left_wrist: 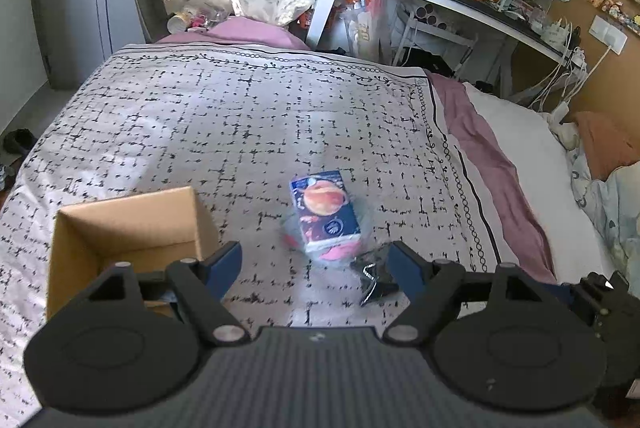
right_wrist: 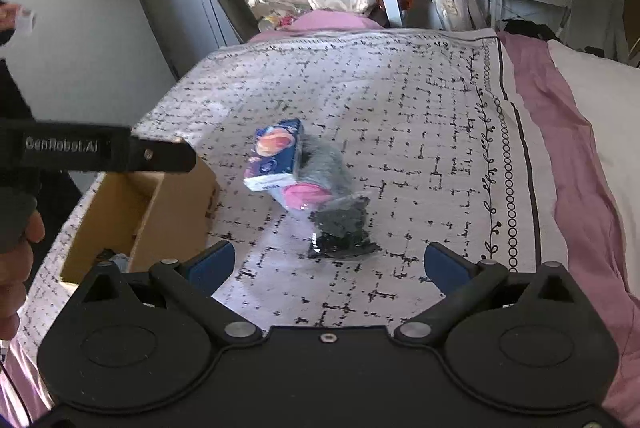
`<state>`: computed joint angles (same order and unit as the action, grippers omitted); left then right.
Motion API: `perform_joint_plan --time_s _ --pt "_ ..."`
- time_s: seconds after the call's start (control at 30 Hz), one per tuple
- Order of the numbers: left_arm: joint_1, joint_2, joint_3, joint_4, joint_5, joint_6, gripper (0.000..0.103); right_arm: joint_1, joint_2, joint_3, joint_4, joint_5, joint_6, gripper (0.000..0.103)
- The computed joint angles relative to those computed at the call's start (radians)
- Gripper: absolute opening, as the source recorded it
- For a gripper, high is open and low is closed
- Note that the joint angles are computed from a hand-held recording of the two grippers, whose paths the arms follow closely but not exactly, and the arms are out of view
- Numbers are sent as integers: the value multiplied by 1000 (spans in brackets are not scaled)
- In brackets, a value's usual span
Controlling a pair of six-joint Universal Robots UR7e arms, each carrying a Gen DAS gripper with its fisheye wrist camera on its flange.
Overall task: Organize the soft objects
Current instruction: 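Move the left tool to the planet-print tissue pack and close on it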
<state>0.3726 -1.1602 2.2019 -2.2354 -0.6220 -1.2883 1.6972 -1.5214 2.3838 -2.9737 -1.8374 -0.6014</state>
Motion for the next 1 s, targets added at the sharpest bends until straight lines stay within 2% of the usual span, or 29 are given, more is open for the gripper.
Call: perform_joint_plan --time_s 0.13,0.5,0.6,1.0 --pt "42 38 -11 -102 -13 88 79 -13 35 -19 1 4 7 98" --pt "147 112 -52 -231 -67 215 78 -33 131 -72 16 -12 35 94" --pt "170 133 -63 -269 -78 247 77 -40 164 -92 25 -18 49 88" --pt "259 204 -129 -335 -110 331 76 -50 267 -148 11 -34 78 83"
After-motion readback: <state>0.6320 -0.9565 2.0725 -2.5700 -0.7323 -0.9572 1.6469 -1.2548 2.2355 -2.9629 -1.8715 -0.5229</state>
